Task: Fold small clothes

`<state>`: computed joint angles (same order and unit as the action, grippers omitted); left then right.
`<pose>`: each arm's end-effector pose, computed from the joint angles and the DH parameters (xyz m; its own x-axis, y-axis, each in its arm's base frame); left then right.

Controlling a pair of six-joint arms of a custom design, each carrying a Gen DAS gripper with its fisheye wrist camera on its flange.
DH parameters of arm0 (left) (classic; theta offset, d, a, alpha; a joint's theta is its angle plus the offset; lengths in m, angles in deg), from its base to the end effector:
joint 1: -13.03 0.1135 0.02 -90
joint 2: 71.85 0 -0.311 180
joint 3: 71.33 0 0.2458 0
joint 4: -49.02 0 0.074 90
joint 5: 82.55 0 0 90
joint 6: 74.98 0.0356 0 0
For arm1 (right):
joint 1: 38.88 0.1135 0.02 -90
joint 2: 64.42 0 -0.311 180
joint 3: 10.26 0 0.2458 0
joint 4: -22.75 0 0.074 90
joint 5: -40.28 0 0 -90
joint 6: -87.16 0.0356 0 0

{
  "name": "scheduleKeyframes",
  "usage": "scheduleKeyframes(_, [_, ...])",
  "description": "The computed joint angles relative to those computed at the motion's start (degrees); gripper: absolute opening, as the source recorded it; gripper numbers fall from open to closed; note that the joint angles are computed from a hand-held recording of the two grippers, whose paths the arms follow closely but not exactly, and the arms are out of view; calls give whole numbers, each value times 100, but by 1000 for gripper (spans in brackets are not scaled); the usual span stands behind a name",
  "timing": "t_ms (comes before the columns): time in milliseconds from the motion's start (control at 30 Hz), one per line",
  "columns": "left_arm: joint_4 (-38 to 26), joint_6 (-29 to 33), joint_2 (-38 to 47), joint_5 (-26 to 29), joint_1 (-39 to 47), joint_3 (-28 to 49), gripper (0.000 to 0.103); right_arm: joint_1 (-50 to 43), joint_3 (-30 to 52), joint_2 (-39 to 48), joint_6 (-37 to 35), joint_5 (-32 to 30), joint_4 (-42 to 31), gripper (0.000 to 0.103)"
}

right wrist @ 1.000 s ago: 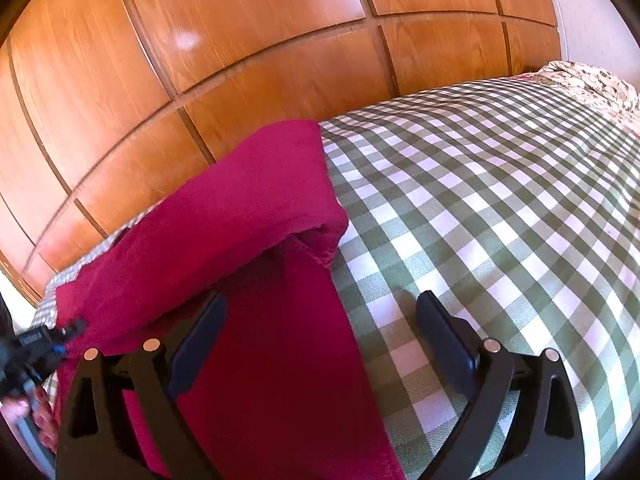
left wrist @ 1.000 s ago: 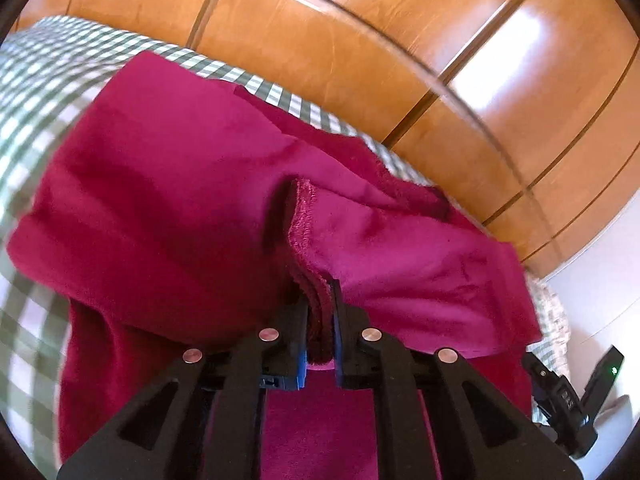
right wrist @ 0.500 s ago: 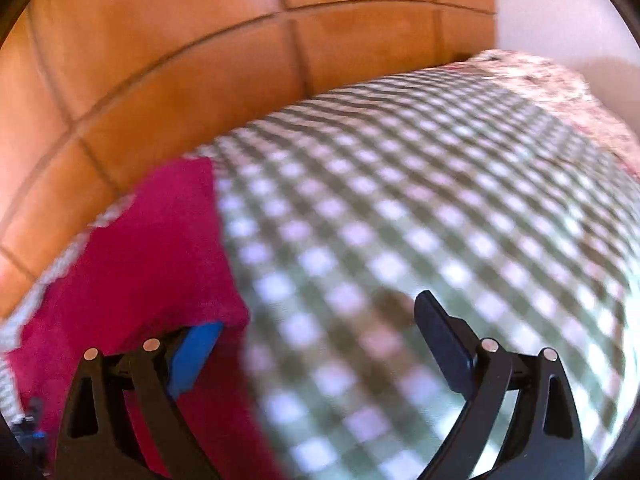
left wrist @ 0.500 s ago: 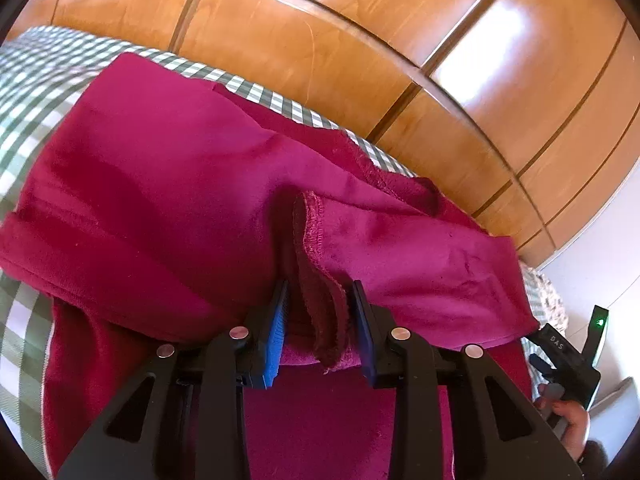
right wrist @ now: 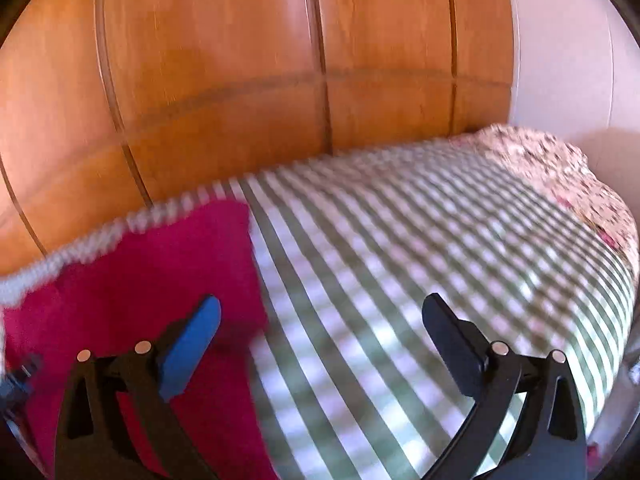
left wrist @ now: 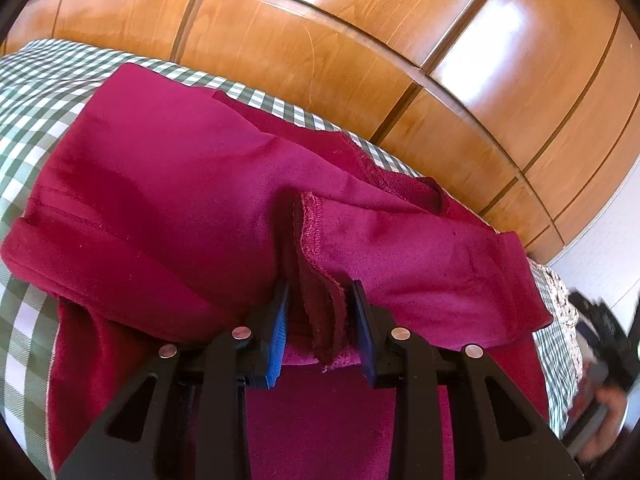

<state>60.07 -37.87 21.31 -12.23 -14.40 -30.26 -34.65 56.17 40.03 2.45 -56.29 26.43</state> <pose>0.2445 -0.1134 0.1595 -0.5177 -0.5773 -0.6314 -0.3391 0.8160 -0.4681 0.3802 0.0322 0.2016 -0.5756 0.0493 -0.8162 -0.1149 0.9834 0.1404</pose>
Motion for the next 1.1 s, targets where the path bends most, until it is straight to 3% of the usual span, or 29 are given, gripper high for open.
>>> scheduleKeyframes(133, [-93, 9, 37, -69, -28, 66, 30, 392, 1372, 790, -271, 149, -833, 101])
scheduleKeyframes(300, [-435, 59, 158, -247, -98, 299, 30, 723, 3134, 2049, -708, 904, -1864, 101])
scheduleKeyframes(367, [-436, 90, 194, -259, -90, 318, 30, 686, 3610, 2471, -577, 1258, -2182, 101])
scheduleKeyframes(433, [-373, 119, 229, -233, -55, 306, 30, 478, 3831, 2696, -277, 785, -2392, 101])
scheduleKeyframes(600, [-239, 120, 213, -169, -11, 232, 30, 253, 3601, 2597, -120, 235, -2235, 101])
scheduleKeyframes(867, [-113, 91, 182, -112, 8, 157, 30, 34, 1484, 1098, -133, 122, -1420, 101])
scheduleKeyframes(967, [-103, 87, 189, -116, -2, 158, 30, 121, 1343, 1104, -246, 646, -1494, 101])
scheduleKeyframes(1100, [-100, 73, 184, -96, 2, 156, 30, 102, 1508, 1353, -234, 563, -1652, 101])
